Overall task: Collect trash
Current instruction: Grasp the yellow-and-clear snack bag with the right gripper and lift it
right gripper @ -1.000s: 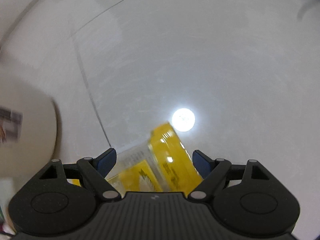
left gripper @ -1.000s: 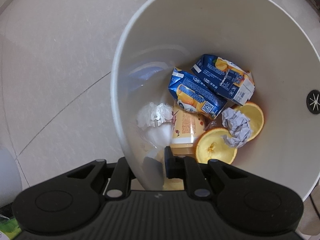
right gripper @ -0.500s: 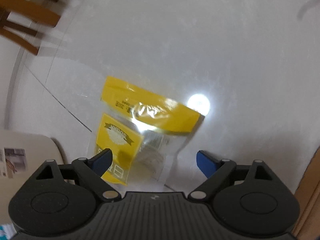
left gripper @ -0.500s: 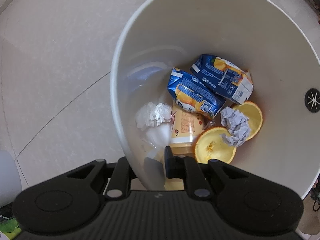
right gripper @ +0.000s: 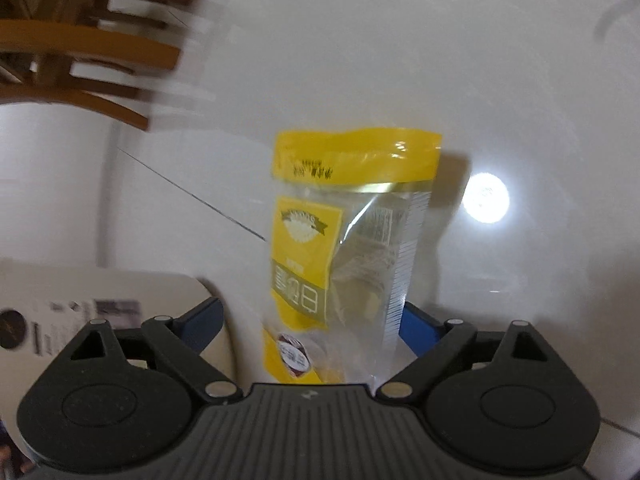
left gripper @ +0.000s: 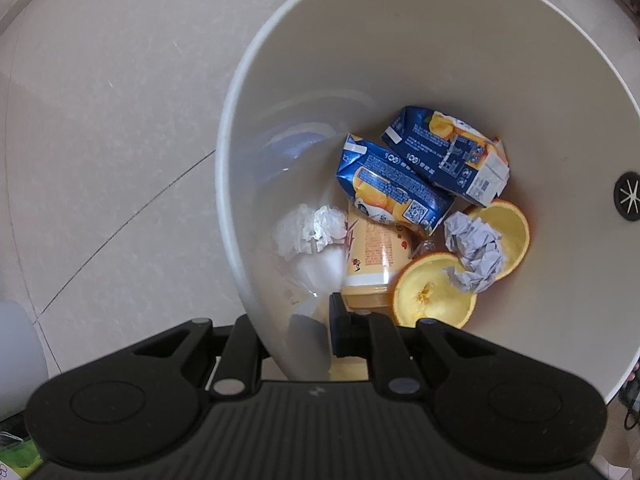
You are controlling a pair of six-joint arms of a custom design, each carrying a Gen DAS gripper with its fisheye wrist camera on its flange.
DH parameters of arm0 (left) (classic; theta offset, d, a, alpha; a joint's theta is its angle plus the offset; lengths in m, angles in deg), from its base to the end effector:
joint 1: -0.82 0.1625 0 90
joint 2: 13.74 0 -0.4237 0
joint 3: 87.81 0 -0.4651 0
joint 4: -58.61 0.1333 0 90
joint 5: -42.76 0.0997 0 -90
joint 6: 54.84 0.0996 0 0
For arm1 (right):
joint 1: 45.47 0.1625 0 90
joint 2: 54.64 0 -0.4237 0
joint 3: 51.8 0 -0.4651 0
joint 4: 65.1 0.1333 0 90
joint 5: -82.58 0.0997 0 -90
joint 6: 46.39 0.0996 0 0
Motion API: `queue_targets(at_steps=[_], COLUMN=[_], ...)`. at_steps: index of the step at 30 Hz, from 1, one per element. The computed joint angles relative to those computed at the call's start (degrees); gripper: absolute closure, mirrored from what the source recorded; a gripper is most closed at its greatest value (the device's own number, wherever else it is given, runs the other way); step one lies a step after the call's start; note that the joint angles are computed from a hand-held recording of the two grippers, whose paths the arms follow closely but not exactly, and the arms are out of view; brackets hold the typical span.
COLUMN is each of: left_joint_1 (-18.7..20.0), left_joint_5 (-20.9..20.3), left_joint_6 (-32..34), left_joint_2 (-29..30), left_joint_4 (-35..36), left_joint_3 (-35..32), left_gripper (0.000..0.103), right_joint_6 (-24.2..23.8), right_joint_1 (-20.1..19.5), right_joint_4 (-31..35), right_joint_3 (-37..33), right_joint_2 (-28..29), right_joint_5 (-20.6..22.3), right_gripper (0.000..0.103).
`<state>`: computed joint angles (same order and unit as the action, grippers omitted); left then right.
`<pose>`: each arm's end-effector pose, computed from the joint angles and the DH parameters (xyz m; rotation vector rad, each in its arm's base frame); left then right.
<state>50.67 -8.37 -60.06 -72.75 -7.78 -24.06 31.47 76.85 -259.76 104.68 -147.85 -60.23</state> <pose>-0.3227 -0.6862 0.3717 0.8964 2.1578 0.2257 0.2060 -0.2247 0.1909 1.4542 2.2060 -1.6188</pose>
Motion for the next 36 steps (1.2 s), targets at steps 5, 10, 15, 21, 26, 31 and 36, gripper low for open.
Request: queue_targets(at_steps=[5, 10, 15, 21, 26, 31, 36], left_joint_1=[-0.07, -0.04, -0.07, -0.06, 0.08, 0.09, 0.0], left_joint_5=[0.28, 0.2, 0.15, 0.23, -0.05, 0.07, 0.17], left_joint_6=[0.08, -0.31, -0.32, -0.14, -0.4, -0.27, -0.47], left_joint_2=[-0.01, 0.2, 0.21, 0.25, 0.63, 0.64, 0.8], left_joint_4=[0.29, 0.56, 0.59, 0.86, 1.28, 1.3, 1.63], left_joint_3=[0.33, 0.13, 0.1, 0.1, -0.45, -0.3, -0.35], left_gripper=[0.091, 0.091, 0.09, 0.09, 0.09, 0.09, 0.089], right_joint_6=[-11.55, -19.87, -23.72, -24.91, -28.04, -26.26, -20.27], right_joint_1=[-2.68, -9.04, -12.93, -18.22, -16.87, -12.28, -5.9], right_joint_4=[-10.31, -10.35, -14.05, -15.55, -0.53, 8.37, 25.67], right_joint_3=[-1.74, -3.39, -3.84, -5.33, -7.88, -10.19, -14.46], right_joint_2=[2.58, 2.38, 3.35, 5.32, 1.16, -2.39, -6.48], right_joint_5=[3.22, 11.3, 17.69, 22.38, 18.92, 12.07, 3.45], right_gripper=[0.01, 0.02, 0.039, 0.046, 0.073, 0.082, 0.087])
